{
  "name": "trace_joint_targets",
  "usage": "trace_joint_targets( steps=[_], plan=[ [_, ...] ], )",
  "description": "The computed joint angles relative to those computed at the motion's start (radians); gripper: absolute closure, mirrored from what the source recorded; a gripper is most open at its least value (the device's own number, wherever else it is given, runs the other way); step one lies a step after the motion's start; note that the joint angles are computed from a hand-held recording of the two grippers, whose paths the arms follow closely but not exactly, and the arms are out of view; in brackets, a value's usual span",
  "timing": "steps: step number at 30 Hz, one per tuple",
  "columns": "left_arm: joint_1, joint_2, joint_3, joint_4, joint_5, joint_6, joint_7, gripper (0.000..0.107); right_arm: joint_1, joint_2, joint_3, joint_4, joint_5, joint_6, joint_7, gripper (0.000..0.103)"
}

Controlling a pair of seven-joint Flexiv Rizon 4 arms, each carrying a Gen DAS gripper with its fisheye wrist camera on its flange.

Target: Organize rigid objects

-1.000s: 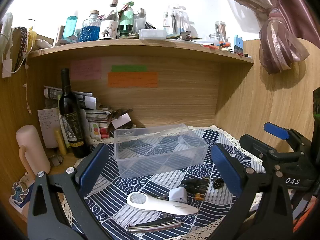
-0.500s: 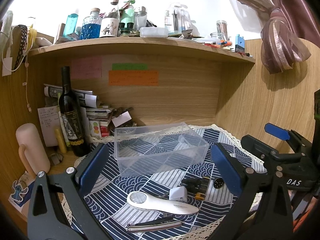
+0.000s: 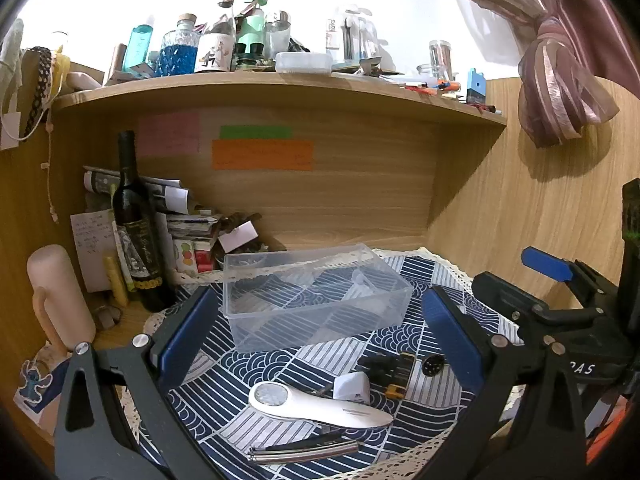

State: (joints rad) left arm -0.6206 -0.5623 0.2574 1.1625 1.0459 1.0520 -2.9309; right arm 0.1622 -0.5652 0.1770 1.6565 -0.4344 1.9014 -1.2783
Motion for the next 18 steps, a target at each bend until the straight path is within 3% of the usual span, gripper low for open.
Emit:
trace_joint_targets(
  steps=[6, 12, 15, 18],
  plan=[
    [0.022, -0.001, -0.012, 0.009, -0.036, 0.02, 0.027, 0.004, -0.009, -0.007, 0.012, -0.01, -0.005, -0.017, 0.001, 0.0],
    [0.042, 0.01, -0.017, 0.041, -0.095, 0.0, 0.06, 0.004, 0.03, -0.009, -0.04, -0.015, 0.034, -0.048, -0.007, 0.0],
    [0.045, 0.027, -0.016, 0.08, -0.118, -0.034, 0.058, 0.004, -0.016, -0.023, 0.009, -0.028, 0.025, -0.094, -0.01, 0.0],
    [0.053, 0.04, -0.028, 0.124, -0.137, -0.062, 0.053, 0.013, -0.051, -0.035, 0.047, -0.037, 0.024, -0.14, -0.026, 0.0]
  ],
)
